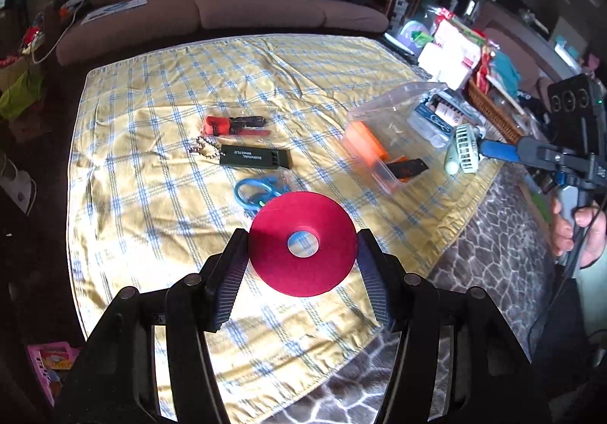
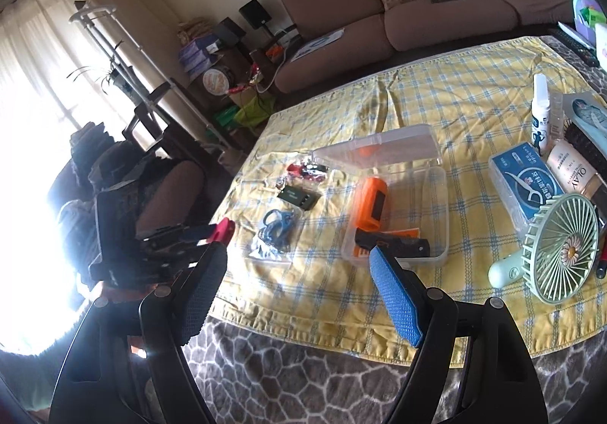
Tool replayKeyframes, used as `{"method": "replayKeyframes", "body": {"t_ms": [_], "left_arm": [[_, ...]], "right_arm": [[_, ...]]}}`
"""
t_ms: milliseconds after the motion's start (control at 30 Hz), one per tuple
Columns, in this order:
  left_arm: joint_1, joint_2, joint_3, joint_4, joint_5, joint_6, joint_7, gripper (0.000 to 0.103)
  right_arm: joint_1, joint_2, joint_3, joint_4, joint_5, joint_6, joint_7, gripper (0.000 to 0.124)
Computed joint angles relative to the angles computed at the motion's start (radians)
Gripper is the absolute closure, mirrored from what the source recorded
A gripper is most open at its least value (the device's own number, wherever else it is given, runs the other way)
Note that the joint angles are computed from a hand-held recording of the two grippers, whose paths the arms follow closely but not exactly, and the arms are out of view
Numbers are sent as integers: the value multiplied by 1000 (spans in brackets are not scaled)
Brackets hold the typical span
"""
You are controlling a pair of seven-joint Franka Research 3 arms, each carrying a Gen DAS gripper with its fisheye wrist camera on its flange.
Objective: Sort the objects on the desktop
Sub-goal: 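Grasp the pink tape roll with the left tool and lift it, then close the right tool on the pink roll while the left tool opens to release it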
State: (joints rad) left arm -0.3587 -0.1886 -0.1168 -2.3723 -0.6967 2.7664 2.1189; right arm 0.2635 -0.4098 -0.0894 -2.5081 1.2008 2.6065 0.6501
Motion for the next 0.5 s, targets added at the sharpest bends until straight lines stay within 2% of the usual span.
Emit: {"method": "replayKeyframes", "body": {"t_ms": [167,300,400,467,500], "left_arm": [[-52,-4,-51,-10,37,70,-84,49],[-83,115,-100,90,84,168,-203,49],[-74,232,-146,191,143,223,-317,49],[-68,302,-174,254,174,248,-354,49],[-73,332,-174,281,221,258,-391,49]], "right_arm": [[-19,-16,-8,-8,-25,16,63,44],[-44,-28,-28,-4,-40,21,101,44],[-56,-30,-58,8,-25,-5,108,44],[-64,-27,-73,19,-14,-29,99,51],[-69,-21,-81,24,-5,-44,92,64]]}}
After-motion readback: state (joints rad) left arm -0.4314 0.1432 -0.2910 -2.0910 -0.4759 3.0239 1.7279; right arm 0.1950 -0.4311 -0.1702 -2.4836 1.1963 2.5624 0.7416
